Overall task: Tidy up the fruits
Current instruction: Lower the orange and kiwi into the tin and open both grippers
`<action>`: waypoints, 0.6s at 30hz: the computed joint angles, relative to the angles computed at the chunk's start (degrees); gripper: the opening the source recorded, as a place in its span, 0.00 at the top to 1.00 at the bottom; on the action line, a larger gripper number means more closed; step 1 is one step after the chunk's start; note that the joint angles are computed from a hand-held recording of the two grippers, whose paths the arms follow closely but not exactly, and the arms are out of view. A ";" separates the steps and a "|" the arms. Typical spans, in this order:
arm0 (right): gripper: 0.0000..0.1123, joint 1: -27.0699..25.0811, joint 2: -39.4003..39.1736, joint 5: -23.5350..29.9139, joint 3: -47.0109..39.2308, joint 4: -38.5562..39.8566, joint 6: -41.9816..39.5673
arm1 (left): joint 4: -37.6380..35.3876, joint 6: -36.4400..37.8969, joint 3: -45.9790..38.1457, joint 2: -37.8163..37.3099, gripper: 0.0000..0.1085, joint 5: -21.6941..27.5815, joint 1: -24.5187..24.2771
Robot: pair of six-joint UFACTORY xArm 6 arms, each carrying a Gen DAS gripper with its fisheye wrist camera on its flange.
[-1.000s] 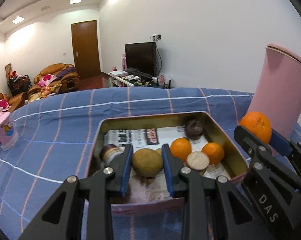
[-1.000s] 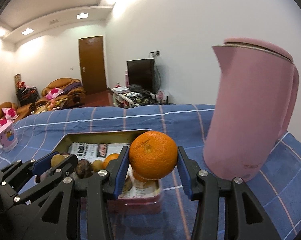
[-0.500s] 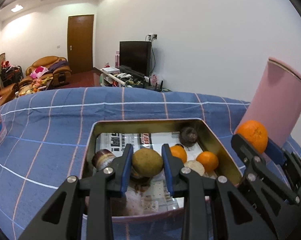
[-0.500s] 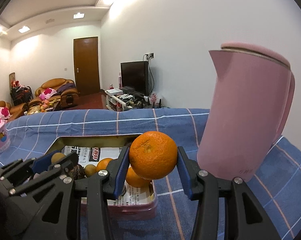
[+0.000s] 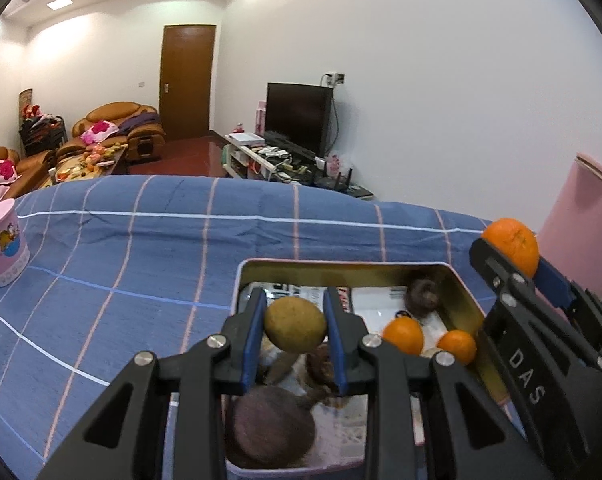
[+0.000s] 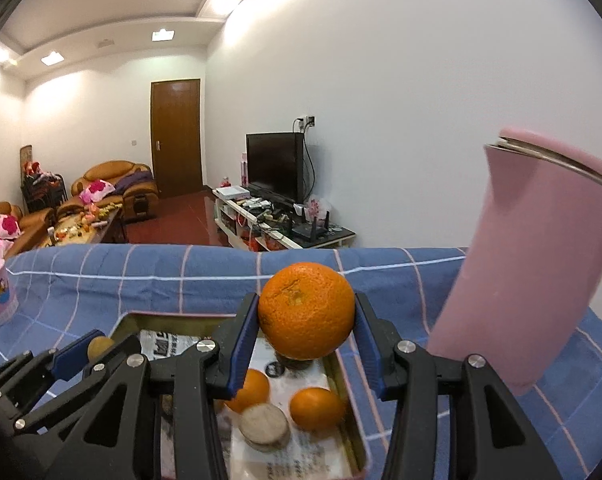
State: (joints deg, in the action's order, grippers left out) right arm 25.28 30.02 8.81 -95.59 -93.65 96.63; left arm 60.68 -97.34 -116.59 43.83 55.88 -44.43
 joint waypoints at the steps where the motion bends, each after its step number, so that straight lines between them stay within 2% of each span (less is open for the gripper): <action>1: 0.57 -0.08 0.44 -0.56 -0.44 0.24 -0.23 | -0.10 0.14 -0.29 0.19 0.72 0.30 0.04; 7: 0.57 -1.40 2.30 -4.53 -2.21 5.13 -5.22 | -1.88 3.61 -5.45 3.63 0.72 2.48 0.28; 16: 0.57 -1.84 3.86 -5.15 -3.58 10.14 -10.86 | -5.19 8.72 -15.26 9.60 0.72 5.23 0.30; 18: 0.57 -1.87 4.47 -5.15 -3.59 14.80 -15.60 | -5.43 9.66 -16.28 10.27 0.72 5.83 0.18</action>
State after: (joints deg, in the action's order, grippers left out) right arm 23.41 34.50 3.67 -99.19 -78.85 81.03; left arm 55.24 -87.68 -132.87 54.09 61.71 -44.25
